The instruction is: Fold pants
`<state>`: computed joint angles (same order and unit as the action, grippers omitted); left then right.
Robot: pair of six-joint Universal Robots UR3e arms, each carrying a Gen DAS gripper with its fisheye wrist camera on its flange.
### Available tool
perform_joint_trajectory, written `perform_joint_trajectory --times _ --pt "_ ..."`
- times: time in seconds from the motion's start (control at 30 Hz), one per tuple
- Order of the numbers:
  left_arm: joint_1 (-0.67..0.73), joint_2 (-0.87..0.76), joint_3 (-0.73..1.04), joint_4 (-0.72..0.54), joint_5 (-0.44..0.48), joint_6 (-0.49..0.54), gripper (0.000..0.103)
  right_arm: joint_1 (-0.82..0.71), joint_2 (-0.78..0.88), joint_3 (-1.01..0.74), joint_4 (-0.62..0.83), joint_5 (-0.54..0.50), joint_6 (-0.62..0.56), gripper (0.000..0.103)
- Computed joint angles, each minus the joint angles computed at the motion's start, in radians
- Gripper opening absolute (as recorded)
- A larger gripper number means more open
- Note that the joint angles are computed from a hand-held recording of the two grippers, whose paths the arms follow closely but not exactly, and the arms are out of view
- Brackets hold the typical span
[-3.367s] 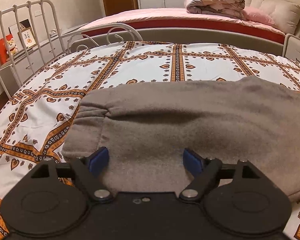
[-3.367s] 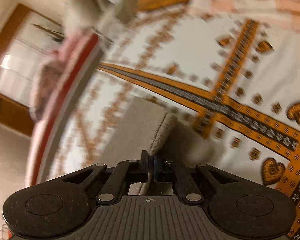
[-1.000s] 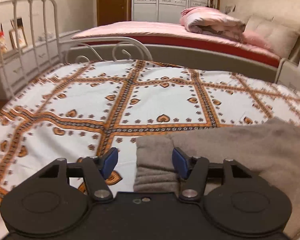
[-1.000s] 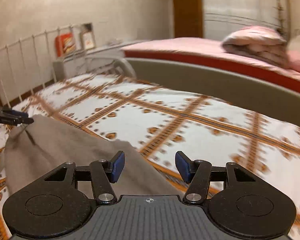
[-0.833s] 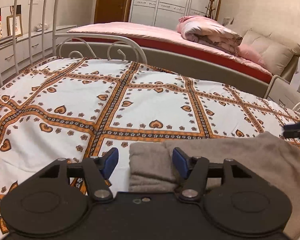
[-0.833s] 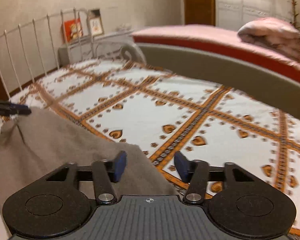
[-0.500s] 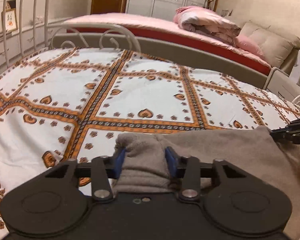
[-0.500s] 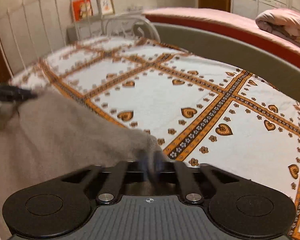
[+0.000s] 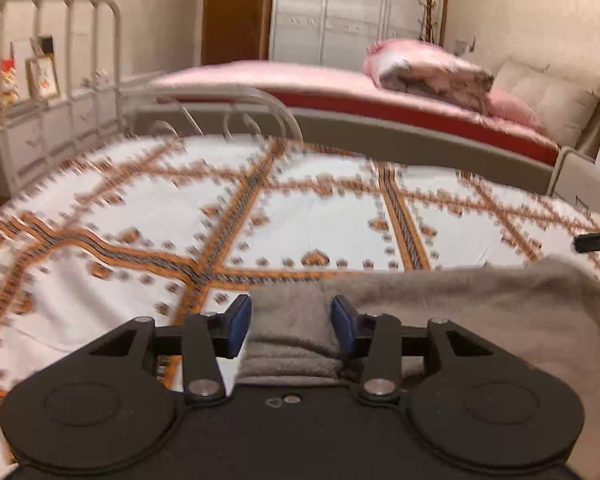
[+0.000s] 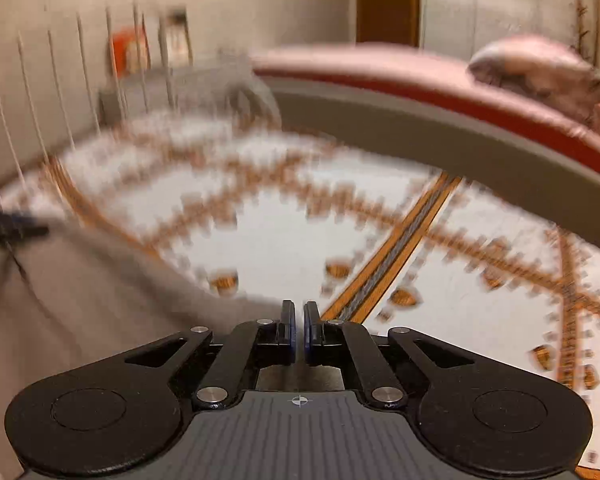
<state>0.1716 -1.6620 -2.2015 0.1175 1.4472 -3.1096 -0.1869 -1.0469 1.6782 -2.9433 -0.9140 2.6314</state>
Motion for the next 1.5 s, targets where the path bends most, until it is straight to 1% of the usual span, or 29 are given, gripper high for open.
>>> perform_joint_trajectory --times 0.03,0.07,0.17,0.2,0.27,0.37,0.4,0.47,0.5,0.53,0.6,0.63,0.67,0.7,0.73,0.77,0.8,0.87,0.9,0.97,1.03,1.1,1.17,1.27,1.3,1.33,1.37,1.4,1.5 --pt "-0.012 0.044 -0.022 -0.001 0.029 -0.014 0.032 -0.038 -0.061 0.062 -0.013 0.03 -0.017 0.002" --pt "-0.01 0.104 -0.053 -0.018 0.029 -0.027 0.032 -0.09 -0.133 0.129 0.004 0.075 -0.045 0.002" --pt "-0.045 0.26 -0.111 -0.115 0.045 -0.075 0.032 -0.273 -0.36 0.336 0.108 0.193 -0.182 0.002" --pt "-0.07 0.292 -0.122 -0.147 0.044 -0.08 0.033 -0.342 -0.44 0.398 0.175 0.227 -0.247 0.002" --pt "-0.143 0.277 -0.107 -0.184 0.084 -0.069 0.036 -0.484 -0.591 0.476 0.431 0.277 -0.435 0.002" --pt "-0.25 0.183 -0.06 -0.258 0.187 -0.041 0.036 -0.621 -0.703 0.492 0.836 0.214 -0.682 0.002" --pt "-0.273 0.15 -0.045 -0.296 0.217 -0.015 0.037 -0.638 -0.718 0.503 0.894 0.168 -0.732 0.002" --pt "-0.327 0.114 -0.075 -0.217 0.3 0.061 0.038 -0.647 -0.722 0.575 0.821 0.022 -0.744 0.002" --pt "-0.341 0.116 -0.059 -0.251 0.321 0.04 0.037 -0.673 -0.716 0.6 0.812 -0.004 -0.754 0.002" --pt "-0.348 0.13 -0.041 -0.294 0.331 0.007 0.037 -0.741 -0.735 0.617 0.873 0.033 -0.803 0.002" --pt "-0.365 0.166 -0.006 -0.37 0.346 -0.061 0.036 -0.844 -0.789 0.624 0.905 0.062 -0.742 0.002" --pt "-0.366 0.192 -0.015 -0.359 0.329 -0.089 0.037 -0.913 -0.816 0.609 0.983 0.103 -0.783 0.002" --pt "-0.372 0.208 -0.029 -0.336 0.318 -0.105 0.047 -0.997 -0.831 0.572 1.095 0.16 -0.84 0.002" --pt "-0.394 0.204 -0.027 -0.316 0.334 -0.121 0.065 -1.052 -0.831 0.55 1.134 0.191 -0.85 0.002" --pt "-0.418 0.186 -0.021 -0.293 0.36 -0.126 0.072 -1.103 -0.817 0.525 1.145 0.213 -0.833 0.002" --pt "-0.442 0.165 -0.014 -0.265 0.387 -0.122 0.076 -1.158 -0.783 0.5 1.132 0.233 -0.795 0.002" --pt "-0.458 0.141 0.0 -0.254 0.4 -0.121 0.076 -1.2 -0.744 0.48 1.103 0.245 -0.742 0.002" --pt "-0.479 0.106 0.025 -0.26 0.419 -0.142 0.077 -1.285 -0.66 0.451 1.006 0.261 -0.584 0.003" --pt "-0.481 0.093 0.023 -0.253 0.423 -0.152 0.08 -1.309 -0.614 0.415 0.988 0.268 -0.505 0.003" --pt "-0.475 0.057 0.037 -0.286 0.425 -0.165 0.085 -1.376 -0.528 0.321 1.06 0.269 -0.441 0.003" --pt "-0.461 0.033 0.049 -0.329 0.408 -0.144 0.086 -1.435 -0.478 0.255 1.135 0.271 -0.427 0.003" --pt "-0.455 0.015 0.049 -0.298 0.395 -0.115 0.096 -1.47 -0.432 0.185 1.227 0.265 -0.426 0.003" --pt "-0.437 0.016 0.042 -0.289 0.367 -0.128 0.097 -1.482 -0.405 0.155 1.233 0.242 -0.407 0.003" --pt "-0.446 -0.004 0.055 -0.287 0.383 -0.133 0.097 -1.482 -0.367 0.127 1.232 0.238 -0.377 0.005" --pt "-0.452 -0.009 0.059 -0.288 0.391 -0.141 0.097 -1.484 -0.365 0.124 1.228 0.228 -0.36 0.008" --pt "-0.456 -0.012 0.063 -0.292 0.396 -0.147 0.097 -1.483 -0.36 0.123 1.224 0.221 -0.344 0.026" --pt "-0.458 -0.014 0.066 -0.293 0.4 -0.15 0.097 -1.484 -0.361 0.119 1.229 0.215 -0.326 0.06" --pt "-0.459 -0.013 0.065 -0.294 0.401 -0.151 0.097 -1.473 -0.341 0.128 1.179 0.22 -0.293 0.072" --pt "-0.467 -0.007 0.062 -0.295 0.405 -0.157 0.097 -1.487 -0.354 0.151 1.182 0.246 -0.331 0.07"
